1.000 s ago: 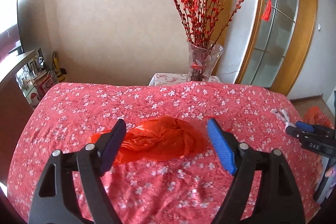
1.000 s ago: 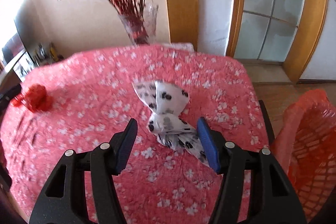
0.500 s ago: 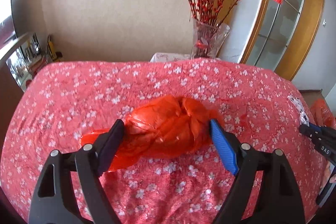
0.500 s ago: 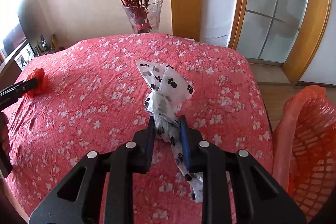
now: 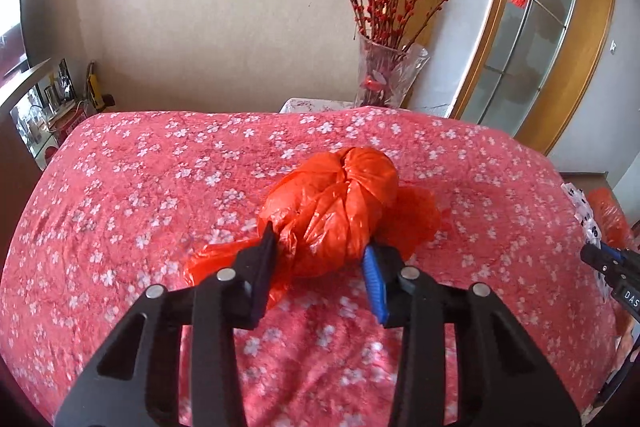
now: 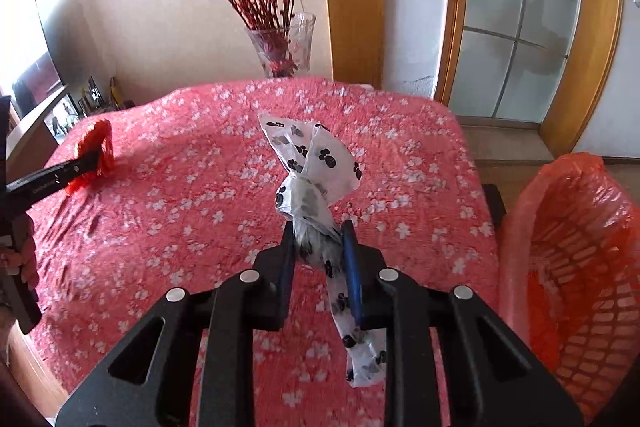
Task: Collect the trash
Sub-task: 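Grasp the red bag with the left gripper while the right gripper grasps the paw-print bag, then carry both bags over the wastebasket and open both grippers to drop them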
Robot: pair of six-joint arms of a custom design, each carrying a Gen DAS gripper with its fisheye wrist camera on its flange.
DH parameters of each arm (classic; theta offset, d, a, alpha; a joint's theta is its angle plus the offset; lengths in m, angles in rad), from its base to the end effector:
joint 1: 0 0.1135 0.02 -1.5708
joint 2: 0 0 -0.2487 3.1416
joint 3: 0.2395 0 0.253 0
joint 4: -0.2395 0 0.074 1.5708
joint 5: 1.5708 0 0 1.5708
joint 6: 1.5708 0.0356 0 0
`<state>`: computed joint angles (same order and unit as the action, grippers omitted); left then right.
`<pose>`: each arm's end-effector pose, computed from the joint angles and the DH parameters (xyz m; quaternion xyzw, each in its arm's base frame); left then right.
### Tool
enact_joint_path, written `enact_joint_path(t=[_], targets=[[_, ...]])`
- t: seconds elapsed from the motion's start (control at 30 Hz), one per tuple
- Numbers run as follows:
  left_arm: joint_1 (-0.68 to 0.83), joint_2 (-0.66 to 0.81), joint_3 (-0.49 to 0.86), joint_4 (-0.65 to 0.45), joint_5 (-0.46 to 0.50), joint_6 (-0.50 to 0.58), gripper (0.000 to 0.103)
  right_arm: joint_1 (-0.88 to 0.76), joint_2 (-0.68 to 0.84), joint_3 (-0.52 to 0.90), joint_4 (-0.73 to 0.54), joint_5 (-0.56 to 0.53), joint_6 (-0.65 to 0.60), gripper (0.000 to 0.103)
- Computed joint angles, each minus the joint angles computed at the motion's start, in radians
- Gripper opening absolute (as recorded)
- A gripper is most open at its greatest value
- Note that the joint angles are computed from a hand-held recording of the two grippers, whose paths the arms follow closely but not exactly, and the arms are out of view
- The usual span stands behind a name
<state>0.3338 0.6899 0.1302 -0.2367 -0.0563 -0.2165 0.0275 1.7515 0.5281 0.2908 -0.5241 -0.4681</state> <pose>0.1363 0.0494 0.1138 -0.2617 0.8879 0.0481 0.3753 0.2667 0.0252 0.0633 -0.3037 0.8692 0.1738 0.3494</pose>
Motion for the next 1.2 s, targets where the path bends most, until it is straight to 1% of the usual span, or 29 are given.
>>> enact_joint_path(t=[0.1, 0.27, 0.37, 0.47, 0.5, 0.57, 0.63, 0.77, 0.9, 0.97, 1.2], targets=[[-0.074, -0.086, 0.004, -0.078, -0.039, -0.047, 0.039, -0.042, -0.061, -0.018, -0.040, -0.041, -0.020, 0.023], [-0.337, -0.226, 0.036, -0.236, -0.186, -0.198, 0.039, -0.148, -0.174, -0.046, -0.132, -0.135, -0.074, 0.023], [-0.526, -0.241, 0.073, -0.291, -0.293, -0.303, 0.039, -0.229, -0.228, -0.047, -0.203, -0.203, -0.112, 0.023], [-0.718, -0.203, 0.118, -0.310, -0.401, -0.411, 0.039, -0.310, -0.262, -0.036, -0.273, -0.267, -0.152, 0.023], [-0.760, -0.184, 0.133, -0.310, -0.424, -0.434, 0.039, -0.338, -0.271, -0.029, -0.298, -0.289, -0.165, 0.023], [-0.887, -0.109, 0.176, -0.295, -0.491, -0.505, 0.039, -0.381, -0.278, -0.019, -0.325, -0.323, -0.182, 0.023], [-0.977, -0.018, 0.212, -0.253, -0.536, -0.549, 0.039, -0.436, -0.283, -0.003, -0.358, -0.360, -0.203, 0.023], [-1.112, 0.133, 0.292, -0.198, -0.590, -0.607, 0.039, -0.529, -0.277, 0.036, -0.418, -0.415, -0.245, 0.023], [-1.171, 0.226, 0.342, -0.133, -0.592, -0.607, 0.039, -0.601, -0.258, 0.074, -0.438, -0.450, -0.264, 0.023], [-1.215, 0.290, 0.381, -0.106, -0.604, -0.619, 0.039, -0.640, -0.234, 0.108, -0.468, -0.469, -0.284, 0.023], [-1.247, 0.475, 0.470, 0.040, -0.563, -0.584, 0.039, -0.731, -0.158, 0.196, -0.510, -0.507, -0.298, 0.023]])
